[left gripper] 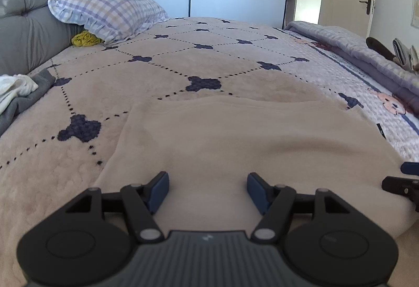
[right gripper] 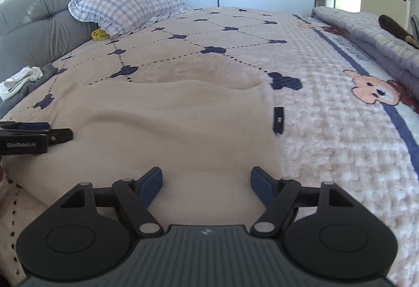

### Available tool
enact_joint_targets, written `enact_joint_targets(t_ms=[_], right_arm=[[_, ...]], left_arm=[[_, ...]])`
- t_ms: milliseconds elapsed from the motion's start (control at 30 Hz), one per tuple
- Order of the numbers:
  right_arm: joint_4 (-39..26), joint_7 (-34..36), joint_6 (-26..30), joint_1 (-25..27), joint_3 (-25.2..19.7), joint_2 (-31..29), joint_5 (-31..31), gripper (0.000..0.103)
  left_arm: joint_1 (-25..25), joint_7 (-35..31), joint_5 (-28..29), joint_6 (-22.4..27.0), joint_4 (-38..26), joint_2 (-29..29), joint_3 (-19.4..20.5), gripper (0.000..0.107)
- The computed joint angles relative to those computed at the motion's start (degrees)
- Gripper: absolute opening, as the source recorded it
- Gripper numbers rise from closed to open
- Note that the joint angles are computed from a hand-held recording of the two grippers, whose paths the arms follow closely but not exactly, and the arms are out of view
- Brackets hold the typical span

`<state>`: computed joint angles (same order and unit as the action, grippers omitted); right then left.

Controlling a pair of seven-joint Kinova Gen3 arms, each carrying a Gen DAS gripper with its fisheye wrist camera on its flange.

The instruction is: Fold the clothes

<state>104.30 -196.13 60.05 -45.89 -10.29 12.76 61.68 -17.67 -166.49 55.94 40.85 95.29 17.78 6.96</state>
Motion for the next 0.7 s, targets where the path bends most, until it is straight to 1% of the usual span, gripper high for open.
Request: enact_joint_targets(t_ms=[67,100,133,167,233,267,300,333,367,433,467,533,567,700], right_arm=[[1.5,-3.5,1.4,1.6,-1.8,-1.6,-1.4,0.087],[2.9,-5.8,0.7,3.0,-3.2,-2.7,-1.6,0.089],[4.6,-8.1,-0.9,4.3,-4.2,-4.2,-1.7,0.089],[6.2,-10.5,-1.7,5.8,-6.0,-5.2,-1.1,0.089],[8.4,-15.0,-1.0,7.7,-9.9,-6.1,1.1,0.089],[9.0,-16.8,-0.7,7.9,-10.8,-6.8,1.2,0.089],[9.7,-18.7,-0.5,7.9,-11.3,-7.5,1.2,0.09],[10.4,-20.5,-0.6,8.1,-11.9,-8.3,1.0,0.09],[11.2,-22.1,-1.0,7.5,-11.5,-9.1,0.7,0.09],[13.0,-25.9,-1.8,3.6,-8.3,-10.6,1.4,0.09],[13.9,-28.2,-2.1,2.2,-7.5,-11.2,1.9,0.09],[15.8,-32.9,-3.1,1.9,-8.4,-12.5,3.6,0.09],[16.9,-35.2,-4.5,3.3,-9.8,-13.5,4.4,0.09],[21.2,-44.5,-13.8,13.4,-17.0,-18.4,7.4,0.09]], left_arm=[[-1.7,0.0,0.1,3.1,-0.7,-0.2,-0.5,0.068],[-2.4,-0.1,0.1,4.6,-1.0,-0.4,-0.8,0.068],[-3.2,-0.4,0.4,5.8,-1.0,-0.8,-1.2,0.068],[-3.9,-0.4,0.8,6.6,-0.9,-1.4,-1.8,0.069],[-5.4,0.4,1.8,8.4,-0.7,-2.3,-3.2,0.073],[-6.2,0.9,2.4,9.6,-0.8,-2.5,-4.0,0.074],[-7.0,2.0,2.8,10.7,-1.0,-2.5,-4.8,0.078],[-7.7,3.2,2.8,12.0,-1.4,-2.4,-5.5,0.078],[-8.4,4.4,2.7,13.2,-1.8,-2.2,-6.1,0.078],[-9.6,6.7,1.9,15.8,-2.6,-1.6,-6.9,0.078],[-10.3,7.7,1.5,17.4,-2.9,-1.3,-7.2,0.078],[-11.6,9.3,1.2,20.7,-3.3,-0.8,-7.4,0.078],[-12.2,10.1,1.3,22.2,-3.4,-0.5,-7.5,0.078],[-13.7,13.9,1.9,28.2,-4.6,1.1,-7.3,0.078]])
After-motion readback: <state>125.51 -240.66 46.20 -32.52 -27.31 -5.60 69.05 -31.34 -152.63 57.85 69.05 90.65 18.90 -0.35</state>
